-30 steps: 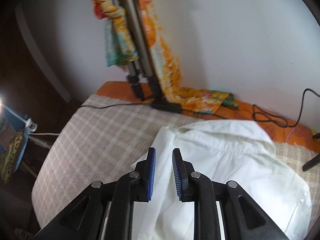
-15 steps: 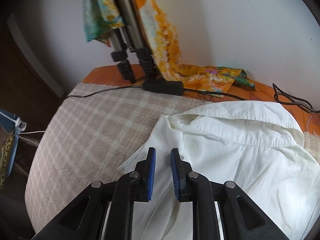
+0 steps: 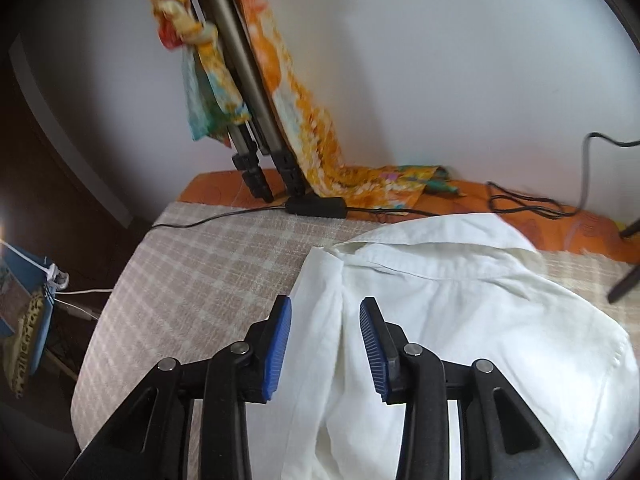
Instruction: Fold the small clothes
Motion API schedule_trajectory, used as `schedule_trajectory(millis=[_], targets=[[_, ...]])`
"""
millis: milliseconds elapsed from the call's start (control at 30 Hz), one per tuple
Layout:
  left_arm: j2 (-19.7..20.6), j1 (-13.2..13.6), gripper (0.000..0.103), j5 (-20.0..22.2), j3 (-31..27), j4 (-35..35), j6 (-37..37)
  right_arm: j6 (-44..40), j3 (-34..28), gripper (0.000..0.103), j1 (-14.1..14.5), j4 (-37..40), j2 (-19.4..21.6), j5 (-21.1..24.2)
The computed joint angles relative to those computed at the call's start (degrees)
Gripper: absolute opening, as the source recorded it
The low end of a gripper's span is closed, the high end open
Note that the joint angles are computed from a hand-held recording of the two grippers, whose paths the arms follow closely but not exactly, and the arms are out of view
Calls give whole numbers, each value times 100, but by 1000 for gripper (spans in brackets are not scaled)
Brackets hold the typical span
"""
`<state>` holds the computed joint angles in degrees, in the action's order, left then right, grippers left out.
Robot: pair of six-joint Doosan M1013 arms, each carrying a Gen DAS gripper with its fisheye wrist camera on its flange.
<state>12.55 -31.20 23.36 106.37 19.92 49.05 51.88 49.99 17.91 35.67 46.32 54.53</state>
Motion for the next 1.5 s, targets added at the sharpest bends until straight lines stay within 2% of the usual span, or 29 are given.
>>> schedule_trajectory(millis=[33, 133, 267, 467, 633, 733, 833, 1000, 1233, 1500], targets=[[-22, -21, 31, -8, 5, 183, -163, -82, 164, 41, -50, 79, -123, -77], [-81, -120, 44, -36, 11, 879, -770, -424, 622, 47, -199, 395, -458, -269], [-97, -233, 44, -73, -45, 1343, -1092, -788, 1174, 47, -411, 706, -886, -408], [-48, -364, 44, -236, -148, 1385, -1049, -1260, 1965, 48, -803, 1151, -1469, -573], [66, -426, 44, -272, -299, 972, -584, -1559, 2556, 48, -1201, 1269, -1889, -764], [159, -502, 44, -296, -418, 1015, -521, -1684, 2824, 48, -1473, 1334, -2071, -845], [266, -584, 44, -394, -543, 1254, -656, -1763, 3041, 48, -1758, 1392, -2199, -894], [480, -685, 44, -480, -810, 1155, -399, -1743, 3291, 48, -2230, 1343, -2337, -958], [786, -793, 44, -548, -1201, 520, 264, -1549, 3525, 48, -2834, 1117, -2361, -1063], [1122, -872, 44, -410, -1663, -332, 1001, -1034, 3609, 48, -3387, 680, -2122, -1012]])
